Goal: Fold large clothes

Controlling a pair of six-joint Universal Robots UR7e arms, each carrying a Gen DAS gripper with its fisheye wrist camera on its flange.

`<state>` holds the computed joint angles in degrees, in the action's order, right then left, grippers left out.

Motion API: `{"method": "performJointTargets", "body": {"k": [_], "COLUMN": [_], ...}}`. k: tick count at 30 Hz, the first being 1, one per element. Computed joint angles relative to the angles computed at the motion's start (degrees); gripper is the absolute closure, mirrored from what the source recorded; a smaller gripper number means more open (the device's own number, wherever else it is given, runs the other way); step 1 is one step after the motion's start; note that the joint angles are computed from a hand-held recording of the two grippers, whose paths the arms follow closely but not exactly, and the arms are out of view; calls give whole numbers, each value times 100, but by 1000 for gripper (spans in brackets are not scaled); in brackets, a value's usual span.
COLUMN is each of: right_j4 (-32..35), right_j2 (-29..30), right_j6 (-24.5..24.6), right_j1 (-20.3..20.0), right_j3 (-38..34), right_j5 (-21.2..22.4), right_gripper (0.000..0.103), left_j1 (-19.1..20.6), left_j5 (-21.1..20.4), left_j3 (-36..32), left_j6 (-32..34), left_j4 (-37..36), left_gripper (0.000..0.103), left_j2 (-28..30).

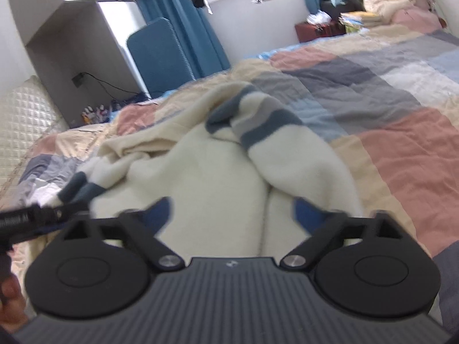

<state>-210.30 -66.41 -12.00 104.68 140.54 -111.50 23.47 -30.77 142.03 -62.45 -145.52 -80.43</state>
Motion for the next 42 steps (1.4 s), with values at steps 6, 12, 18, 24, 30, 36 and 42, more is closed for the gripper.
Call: {"method": "performJointTargets", "body": {"k": [6, 12, 18, 24, 30, 36, 42], "right_j4": [10, -144, -577, -353, 364, -8, -304], "right_j2": [-9, 252, 717, 723, 717, 671, 773], "right_j6": [451, 969, 1263, 1472, 2111, 1992, 1747], "right_j1": [-97, -109, 28, 51, -71, -251, -269], "right_j3": [-52, -252, -520, -516, -435, -360, -584], "right_j5": [-121, -909, -2211, -2464, -2412, -1907, -1706], "right_gripper": [0, 0, 0, 0, 1, 30, 44], "left_j1": [204, 400, 490, 335, 142, 11, -10], "left_j5": [-128, -82, -43, -113, -124, -81, -86], "left_j3": [391, 395, 423, 526, 658, 728, 511], "left_j6": [-273, -561, -551, -1087, -1541, -2056, -2388], "left_j4": [-429, 62, -71, 256, 516, 809, 1496], "left_gripper": [40, 40, 40, 40, 40, 40, 40], "left_j2": [-133, -185, -167, -328, -558, -601, -551]}}
